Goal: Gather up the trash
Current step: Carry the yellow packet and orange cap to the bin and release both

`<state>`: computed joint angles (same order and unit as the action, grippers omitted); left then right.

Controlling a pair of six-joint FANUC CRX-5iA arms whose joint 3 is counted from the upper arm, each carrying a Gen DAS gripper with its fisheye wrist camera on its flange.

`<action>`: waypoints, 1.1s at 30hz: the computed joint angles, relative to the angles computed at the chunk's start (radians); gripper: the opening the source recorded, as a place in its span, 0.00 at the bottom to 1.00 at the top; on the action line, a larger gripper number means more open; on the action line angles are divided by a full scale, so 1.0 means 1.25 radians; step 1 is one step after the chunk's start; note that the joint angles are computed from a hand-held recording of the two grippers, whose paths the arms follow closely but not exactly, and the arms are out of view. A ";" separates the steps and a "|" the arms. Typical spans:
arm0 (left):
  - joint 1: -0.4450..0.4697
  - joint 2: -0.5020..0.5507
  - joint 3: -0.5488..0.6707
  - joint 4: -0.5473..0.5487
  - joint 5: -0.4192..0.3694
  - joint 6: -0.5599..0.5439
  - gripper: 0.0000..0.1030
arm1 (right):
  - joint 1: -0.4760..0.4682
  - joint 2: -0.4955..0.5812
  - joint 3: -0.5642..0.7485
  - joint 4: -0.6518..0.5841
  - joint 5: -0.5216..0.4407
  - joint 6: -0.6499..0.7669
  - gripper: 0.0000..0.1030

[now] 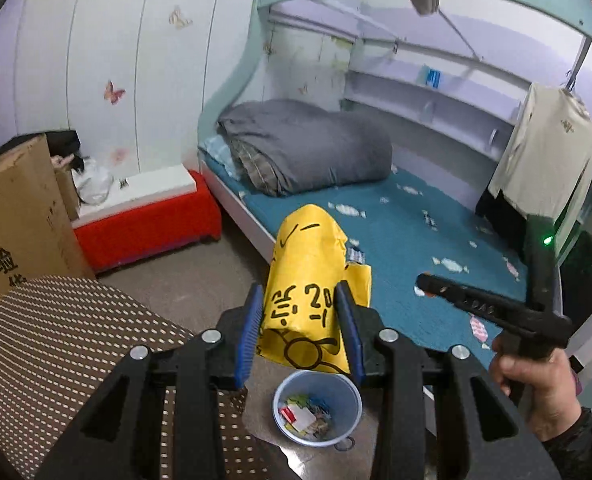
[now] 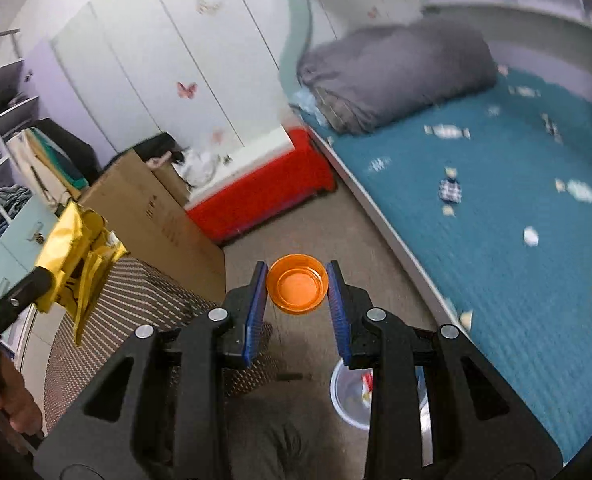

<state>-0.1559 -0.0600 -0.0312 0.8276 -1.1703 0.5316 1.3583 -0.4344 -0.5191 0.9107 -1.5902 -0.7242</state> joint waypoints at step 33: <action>-0.206 0.132 0.042 -0.296 0.033 0.137 0.91 | 0.166 -0.125 -0.127 -0.075 -0.118 -0.266 0.88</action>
